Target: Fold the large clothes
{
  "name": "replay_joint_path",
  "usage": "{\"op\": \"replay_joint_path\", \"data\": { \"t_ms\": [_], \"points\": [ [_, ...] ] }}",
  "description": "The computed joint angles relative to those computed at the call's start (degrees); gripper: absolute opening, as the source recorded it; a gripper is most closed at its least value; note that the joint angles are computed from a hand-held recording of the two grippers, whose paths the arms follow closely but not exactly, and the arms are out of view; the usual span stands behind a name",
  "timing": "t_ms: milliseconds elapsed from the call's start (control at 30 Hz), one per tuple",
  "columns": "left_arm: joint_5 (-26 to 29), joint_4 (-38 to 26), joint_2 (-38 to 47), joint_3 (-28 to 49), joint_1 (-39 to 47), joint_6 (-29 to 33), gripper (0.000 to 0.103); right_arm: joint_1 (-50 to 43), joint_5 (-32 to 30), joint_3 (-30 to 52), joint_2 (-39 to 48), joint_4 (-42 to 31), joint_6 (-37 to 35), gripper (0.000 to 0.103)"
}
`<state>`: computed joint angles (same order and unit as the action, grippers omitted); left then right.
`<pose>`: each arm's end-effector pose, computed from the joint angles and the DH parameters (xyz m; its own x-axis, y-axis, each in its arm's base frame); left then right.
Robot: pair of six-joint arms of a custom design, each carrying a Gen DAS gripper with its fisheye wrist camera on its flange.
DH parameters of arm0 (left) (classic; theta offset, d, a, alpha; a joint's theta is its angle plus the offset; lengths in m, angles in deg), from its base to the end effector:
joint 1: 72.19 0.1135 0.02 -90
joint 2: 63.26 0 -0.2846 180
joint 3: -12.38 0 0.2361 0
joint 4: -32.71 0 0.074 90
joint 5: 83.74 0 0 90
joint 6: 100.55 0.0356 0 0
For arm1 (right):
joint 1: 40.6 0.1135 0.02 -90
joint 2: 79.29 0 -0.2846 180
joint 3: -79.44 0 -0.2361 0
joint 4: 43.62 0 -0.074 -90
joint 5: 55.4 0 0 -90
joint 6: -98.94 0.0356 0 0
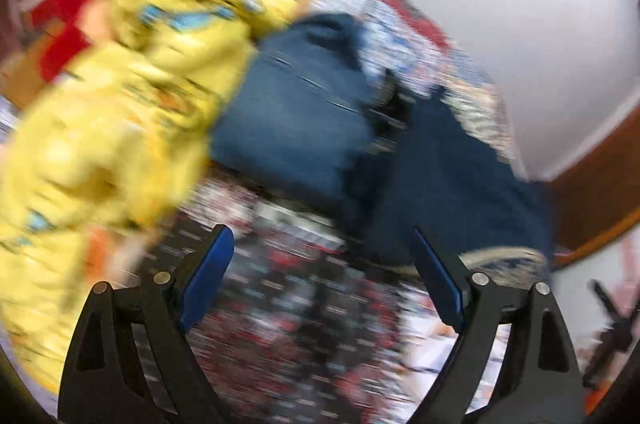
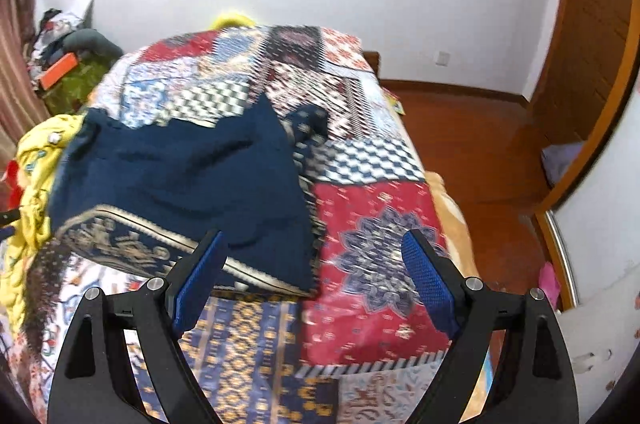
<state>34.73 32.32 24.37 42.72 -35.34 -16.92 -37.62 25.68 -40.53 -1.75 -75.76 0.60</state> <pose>0.1639 0.1016 0.1102 -0.6362 -0.5987 -0.4867 -0.3963 0.7948 -0.4597 0.2538 0.0187 0.2372 -0.7310 -0.1815 -0.6577 -0.2604 0.9652 0.0230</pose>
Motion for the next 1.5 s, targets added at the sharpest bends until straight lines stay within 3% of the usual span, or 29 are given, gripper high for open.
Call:
{"op": "replay_joint_path", "data": {
  "t_ms": [100,167,367,500,567,700,800,867,967,1033,1200,1367,1400,1500],
  "points": [
    [9.39,7.36,7.35,-1.03,-2.90,-4.72,0.089,3.68,0.17,0.04,0.53,1.12,1.63,0.087],
    [12.90,16.59,15.10,-1.82,-5.80,-9.21,0.089,6.14,0.56,-0.14,1.36,2.16,2.07,0.087],
    [15.17,39.74,36.12,0.22,-12.61,-24.06,0.074,12.03,1.88,-1.36,4.33,4.89,3.07,0.087],
    [17.42,49.75,44.97,3.88,-14.50,-32.71,0.066,14.36,3.59,-1.58,7.14,6.00,2.97,0.087],
    [16.54,51.01,44.84,5.60,-16.12,-34.13,0.065,14.69,3.62,-1.53,8.34,6.32,3.13,0.087],
    [11.56,42.62,41.47,11.46,-20.84,-33.74,0.064,14.88,3.16,-1.29,10.71,7.13,4.27,0.087],
    [3.03,33.67,37.29,14.35,-24.92,-32.19,0.046,14.85,2.52,-0.80,11.98,6.72,5.55,0.087],
    [-1.56,30.16,33.39,13.96,-27.00,-33.83,0.027,14.93,2.01,-0.41,12.23,6.05,6.35,0.087],
    [-9.76,24.41,24.16,12.08,-30.20,-31.63,0.016,15.31,1.74,0.20,11.39,4.28,7.05,0.087],
    [-11.94,22.04,18.15,10.82,-30.49,-29.84,0.010,15.51,1.29,0.72,10.17,2.75,7.34,0.087],
    [-15.39,13.61,-3.45,5.14,-31.15,-26.19,0.009,17.65,0.76,2.41,6.55,-0.98,9.07,0.087],
    [-16.99,-2.92,-26.30,1.33,-28.70,-19.91,0.008,24.26,-0.58,3.77,3.81,-2.02,12.03,0.087],
    [-15.25,-7.36,-31.60,0.16,-25.61,-17.39,0.008,25.59,-0.91,4.04,4.16,-1.79,12.57,0.087],
    [-19.54,-14.01,-39.82,-1.86,-26.33,-14.45,0.008,31.22,-0.49,5.25,6.96,-0.49,14.76,0.088]
  ]
}}
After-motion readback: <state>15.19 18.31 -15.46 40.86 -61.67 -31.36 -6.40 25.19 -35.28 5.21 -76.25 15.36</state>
